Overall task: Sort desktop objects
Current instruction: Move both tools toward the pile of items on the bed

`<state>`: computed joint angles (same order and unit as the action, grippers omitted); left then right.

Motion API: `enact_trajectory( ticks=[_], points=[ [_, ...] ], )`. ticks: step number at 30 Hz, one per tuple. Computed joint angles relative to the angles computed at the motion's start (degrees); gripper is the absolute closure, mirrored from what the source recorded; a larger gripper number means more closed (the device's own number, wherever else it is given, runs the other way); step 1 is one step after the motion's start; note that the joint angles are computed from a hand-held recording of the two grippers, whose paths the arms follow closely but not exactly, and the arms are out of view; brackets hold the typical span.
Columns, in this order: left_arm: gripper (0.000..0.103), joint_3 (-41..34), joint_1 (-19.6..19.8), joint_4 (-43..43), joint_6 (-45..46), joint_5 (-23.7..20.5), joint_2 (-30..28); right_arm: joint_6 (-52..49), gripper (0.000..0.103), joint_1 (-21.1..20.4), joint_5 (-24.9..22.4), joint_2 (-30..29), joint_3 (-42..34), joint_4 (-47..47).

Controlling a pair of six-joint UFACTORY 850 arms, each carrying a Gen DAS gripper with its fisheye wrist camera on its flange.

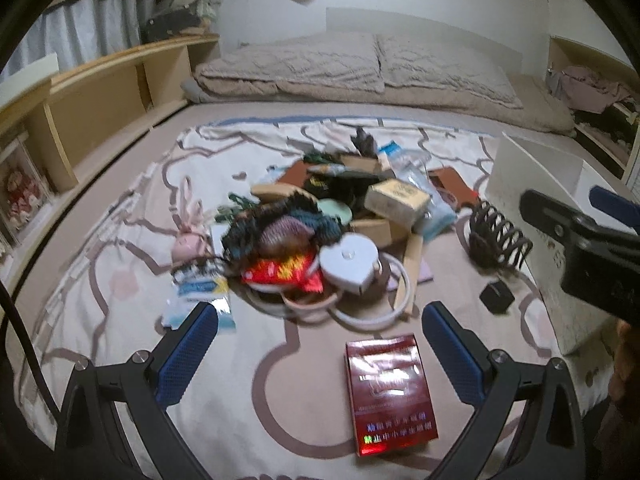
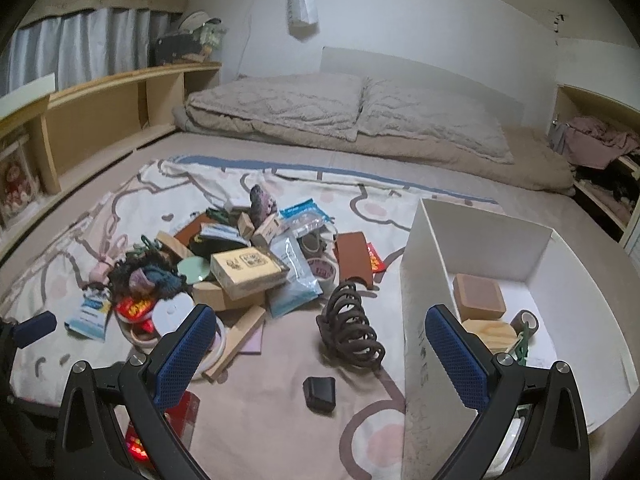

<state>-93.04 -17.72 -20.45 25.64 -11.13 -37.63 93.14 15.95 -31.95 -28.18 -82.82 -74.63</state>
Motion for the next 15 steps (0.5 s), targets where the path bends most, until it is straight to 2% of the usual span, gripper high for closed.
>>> enact_trajectory(
  ticks=[3, 10, 15],
  points=[
    [0.000, 0.76, 0.01, -3.07, 3.06, -1.38, -0.06, -1.49, 0.000, -0.06, 0.20, -0.54, -0.40, 1.25],
    [0.000, 0.81, -0.54, -4.27, 5.20, -5.47, -1.23, -3.62, 0.000, -0.33, 0.78, -1.38, -1.11, 3.65],
    [0.000, 0.15, -1.31, 0.16, 1.52, -7.46, -2.26, -5.11, 0.000, -0.87, 1.68, -1.95, -1.59, 5.92]
  ],
)
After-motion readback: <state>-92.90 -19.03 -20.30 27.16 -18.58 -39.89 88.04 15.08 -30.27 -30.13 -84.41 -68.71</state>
